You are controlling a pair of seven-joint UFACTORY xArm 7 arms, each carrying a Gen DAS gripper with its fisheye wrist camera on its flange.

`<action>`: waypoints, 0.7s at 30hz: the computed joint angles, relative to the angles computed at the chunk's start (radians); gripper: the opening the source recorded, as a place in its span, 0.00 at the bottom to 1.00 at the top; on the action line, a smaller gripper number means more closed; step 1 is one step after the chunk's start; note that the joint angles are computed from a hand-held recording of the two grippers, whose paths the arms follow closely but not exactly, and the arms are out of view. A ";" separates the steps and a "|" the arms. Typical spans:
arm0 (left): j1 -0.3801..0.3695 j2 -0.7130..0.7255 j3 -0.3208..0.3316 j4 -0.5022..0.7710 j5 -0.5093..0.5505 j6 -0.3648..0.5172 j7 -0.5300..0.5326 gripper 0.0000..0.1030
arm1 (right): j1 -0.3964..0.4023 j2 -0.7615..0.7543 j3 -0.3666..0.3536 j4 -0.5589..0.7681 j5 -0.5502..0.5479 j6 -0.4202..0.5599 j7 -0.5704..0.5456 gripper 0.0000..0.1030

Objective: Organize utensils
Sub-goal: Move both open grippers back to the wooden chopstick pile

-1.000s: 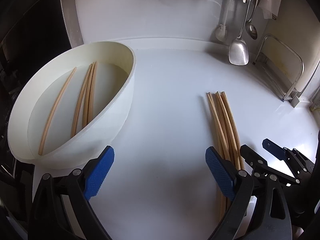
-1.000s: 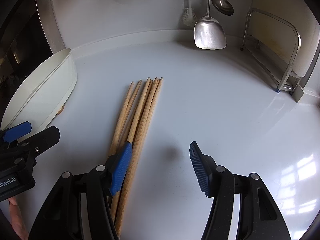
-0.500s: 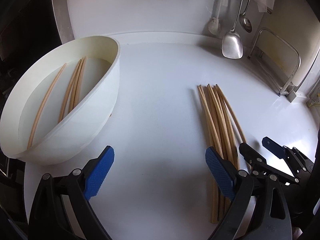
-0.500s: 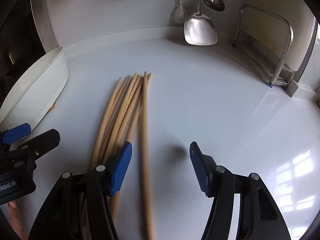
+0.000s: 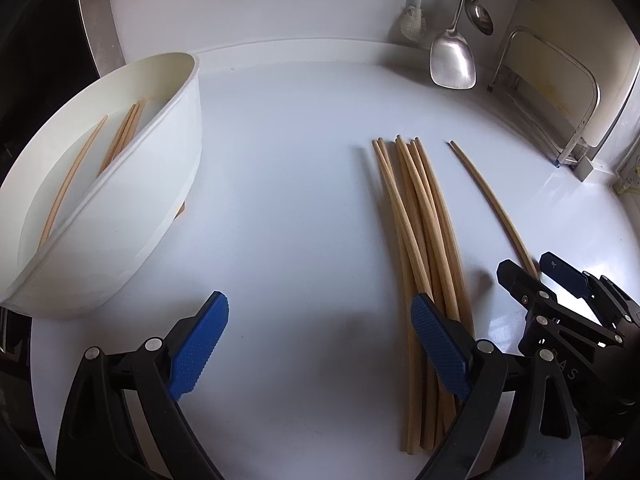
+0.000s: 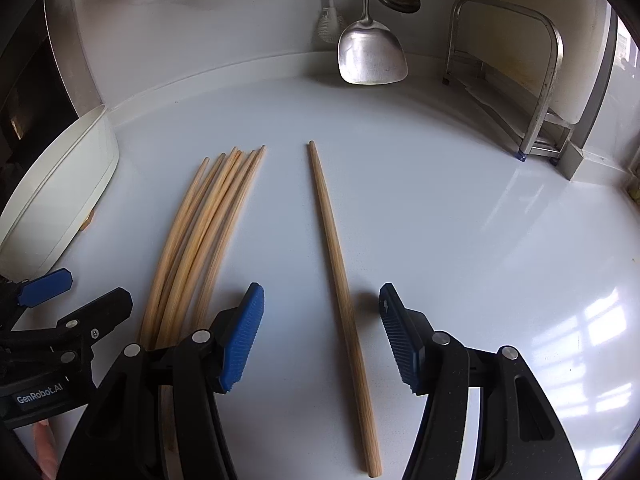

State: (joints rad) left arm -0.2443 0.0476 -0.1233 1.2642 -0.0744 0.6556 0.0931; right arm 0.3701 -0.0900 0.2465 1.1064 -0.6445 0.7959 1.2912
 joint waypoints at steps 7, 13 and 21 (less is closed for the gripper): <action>-0.009 -0.001 -0.004 -0.016 0.024 0.000 -0.008 0.88 | -0.010 -0.027 0.000 -0.031 0.009 -0.015 -0.002 0.56; -0.014 0.010 -0.004 -0.010 0.055 0.003 -0.033 0.90 | -0.020 -0.039 0.005 -0.045 0.012 -0.020 -0.005 0.56; -0.022 0.050 -0.005 0.038 0.085 0.012 -0.071 0.86 | -0.028 -0.036 0.012 -0.038 0.004 0.006 -0.024 0.55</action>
